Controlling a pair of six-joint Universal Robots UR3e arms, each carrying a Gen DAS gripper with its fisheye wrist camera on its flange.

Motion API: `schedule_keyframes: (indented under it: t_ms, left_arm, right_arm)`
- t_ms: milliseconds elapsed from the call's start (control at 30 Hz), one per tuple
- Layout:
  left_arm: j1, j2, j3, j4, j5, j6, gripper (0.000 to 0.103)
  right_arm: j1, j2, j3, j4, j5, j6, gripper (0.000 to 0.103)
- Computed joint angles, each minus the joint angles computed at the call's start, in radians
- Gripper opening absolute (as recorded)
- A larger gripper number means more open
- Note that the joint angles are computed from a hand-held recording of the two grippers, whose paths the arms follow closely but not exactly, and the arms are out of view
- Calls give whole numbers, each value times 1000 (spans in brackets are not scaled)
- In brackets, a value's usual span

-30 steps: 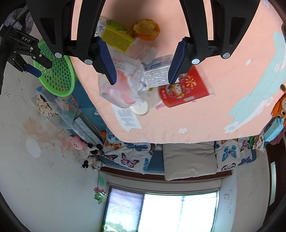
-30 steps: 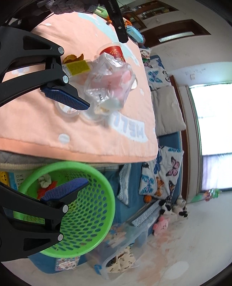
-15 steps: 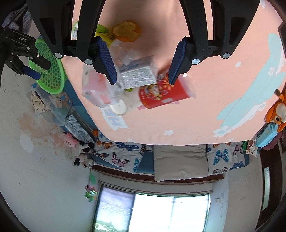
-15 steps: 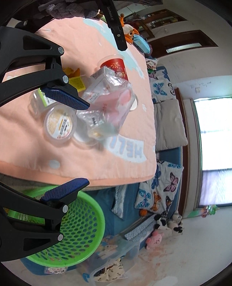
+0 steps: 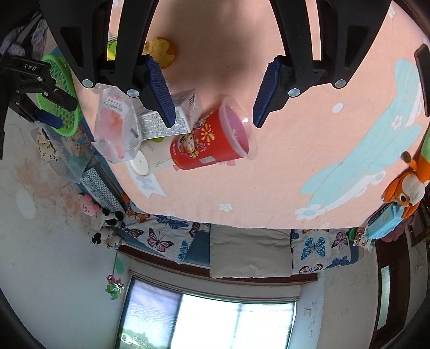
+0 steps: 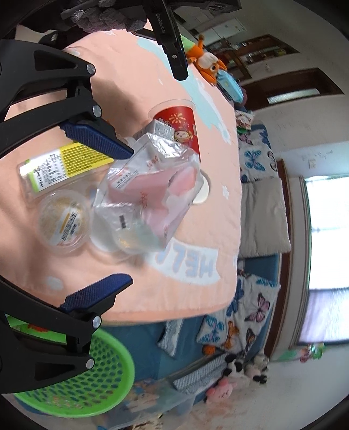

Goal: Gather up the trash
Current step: 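Grasp the clear plastic bag with the right gripper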

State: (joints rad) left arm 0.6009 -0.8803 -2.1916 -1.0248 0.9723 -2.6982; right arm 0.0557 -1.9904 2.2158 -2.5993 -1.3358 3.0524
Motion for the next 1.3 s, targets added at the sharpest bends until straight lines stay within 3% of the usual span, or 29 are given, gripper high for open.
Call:
schedule_keyframes:
  t_ms: [400,667,933,1100,1300]
  left_arm:
    - [-3,-48,-18,24,13,19,58]
    - [-19,-102,-10,28,7,61,58]
    - [-62,-178,-11,105,42,73,59]
    - [-73,-255,5,151,39,53,59]
    - [-97,-349,21,218,18,13,59]
  right_arm:
    - [-35,197,-120,-33,102,-103,94]
    - [-39,334,-251,41,162,-235,96]
    - [-67,404,-299,119,235,-289,95]
    - [-66,395,-287,109,227,-284,82]
    - [-53,354,-262,116,202,-305,55]
